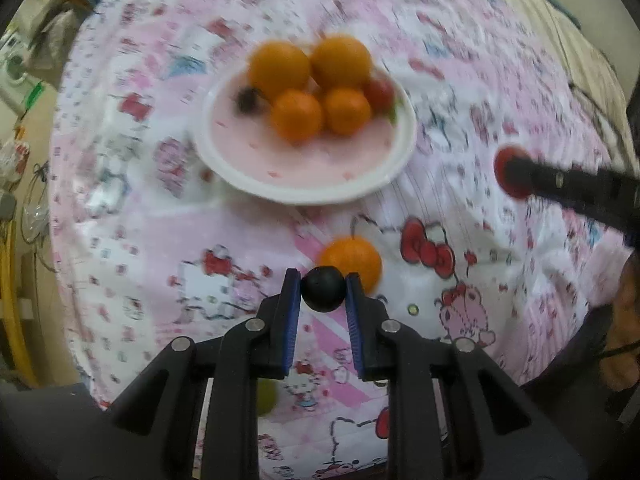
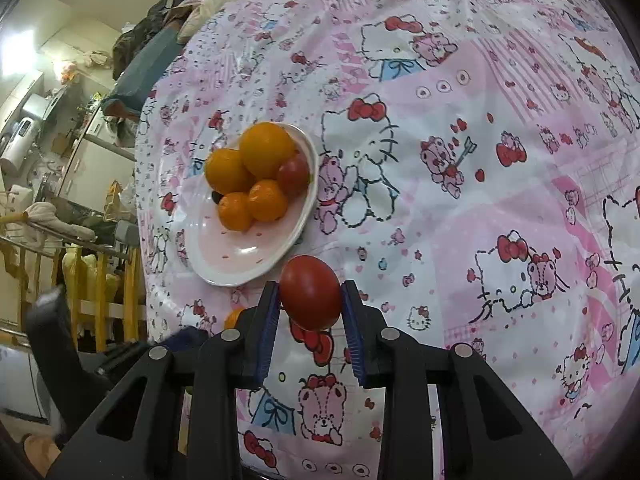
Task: Organize fruits
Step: 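Carry the tomato and grape onto the white plate and open both tools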
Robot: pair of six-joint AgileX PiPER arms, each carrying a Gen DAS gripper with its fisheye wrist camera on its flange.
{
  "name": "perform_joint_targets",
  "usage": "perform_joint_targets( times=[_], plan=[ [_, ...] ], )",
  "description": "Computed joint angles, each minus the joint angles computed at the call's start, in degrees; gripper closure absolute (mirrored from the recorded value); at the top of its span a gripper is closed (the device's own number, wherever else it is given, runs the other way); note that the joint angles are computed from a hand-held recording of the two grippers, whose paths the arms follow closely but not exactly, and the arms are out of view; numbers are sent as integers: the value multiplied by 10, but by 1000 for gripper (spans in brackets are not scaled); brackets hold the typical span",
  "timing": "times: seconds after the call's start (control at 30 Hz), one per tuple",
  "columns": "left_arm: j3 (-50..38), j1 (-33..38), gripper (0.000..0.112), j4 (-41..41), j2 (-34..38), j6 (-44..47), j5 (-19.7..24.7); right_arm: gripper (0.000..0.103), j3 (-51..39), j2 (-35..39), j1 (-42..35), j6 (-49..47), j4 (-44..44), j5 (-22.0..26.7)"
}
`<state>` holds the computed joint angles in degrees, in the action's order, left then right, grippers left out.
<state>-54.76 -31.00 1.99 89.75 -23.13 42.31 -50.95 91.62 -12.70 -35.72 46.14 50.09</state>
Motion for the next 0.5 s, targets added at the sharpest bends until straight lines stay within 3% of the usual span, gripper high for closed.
perform_joint_targets(
  times=[0.2, 0.5],
  plan=[
    [-2, 74, 94, -7, -44, 34, 17, 70, 6, -17, -13, -16, 20, 9],
    [-88, 116, 94, 4, -1, 44, 31, 70, -9, -25, -35, -51, 79, 30]
  ],
)
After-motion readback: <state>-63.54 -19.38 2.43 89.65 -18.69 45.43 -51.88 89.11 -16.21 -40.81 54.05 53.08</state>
